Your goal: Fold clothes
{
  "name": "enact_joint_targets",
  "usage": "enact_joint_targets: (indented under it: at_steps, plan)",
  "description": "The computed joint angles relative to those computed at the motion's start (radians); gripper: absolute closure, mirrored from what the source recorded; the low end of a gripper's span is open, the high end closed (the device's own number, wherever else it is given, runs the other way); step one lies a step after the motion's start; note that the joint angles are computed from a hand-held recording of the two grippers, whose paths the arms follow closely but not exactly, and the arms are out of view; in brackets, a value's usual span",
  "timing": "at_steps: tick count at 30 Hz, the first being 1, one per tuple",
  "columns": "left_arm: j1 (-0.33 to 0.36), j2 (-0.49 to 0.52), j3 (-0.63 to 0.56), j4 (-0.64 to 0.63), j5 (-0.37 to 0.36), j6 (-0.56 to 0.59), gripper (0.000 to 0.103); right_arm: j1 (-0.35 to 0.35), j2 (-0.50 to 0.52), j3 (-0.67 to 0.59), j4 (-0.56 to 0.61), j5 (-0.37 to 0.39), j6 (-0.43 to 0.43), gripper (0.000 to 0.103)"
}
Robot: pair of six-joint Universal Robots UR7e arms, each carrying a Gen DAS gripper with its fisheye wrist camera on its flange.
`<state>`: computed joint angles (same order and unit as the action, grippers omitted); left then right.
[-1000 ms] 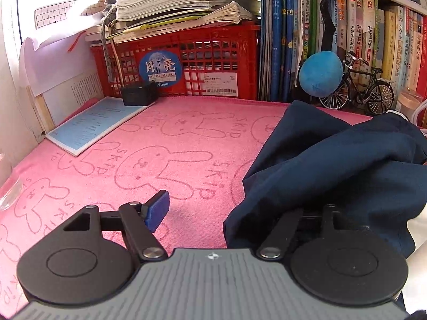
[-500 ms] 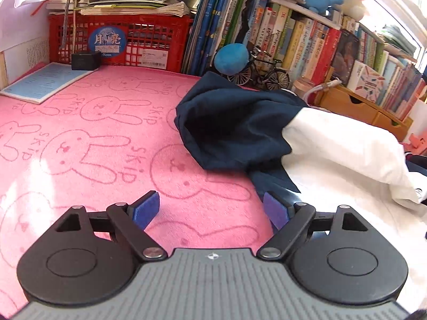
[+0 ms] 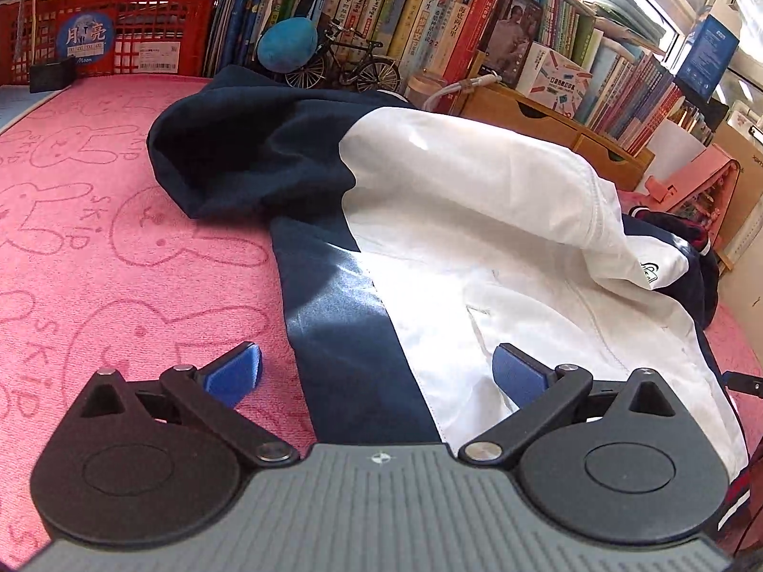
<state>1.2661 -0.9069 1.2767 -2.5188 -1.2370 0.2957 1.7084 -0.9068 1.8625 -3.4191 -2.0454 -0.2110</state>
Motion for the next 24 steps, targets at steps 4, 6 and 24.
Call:
enact_joint_targets:
  at_steps: [4, 6, 24]
  plan:
    - [-0.011, 0.005, 0.025, -0.057, 0.011, 0.024, 0.008, -0.005, 0.035, -0.025, -0.032, 0.004, -0.041, 0.003]
    - [-0.013, 0.000, 0.055, -0.116, 0.005, 0.040, 0.035, -0.004, 0.058, -0.049, -0.040, 0.001, -0.064, 0.003]
    - [-0.049, -0.155, 0.269, -0.361, -0.071, 0.002, 0.095, 0.025, 0.012, 0.031, -0.214, 0.187, -0.111, 0.085]
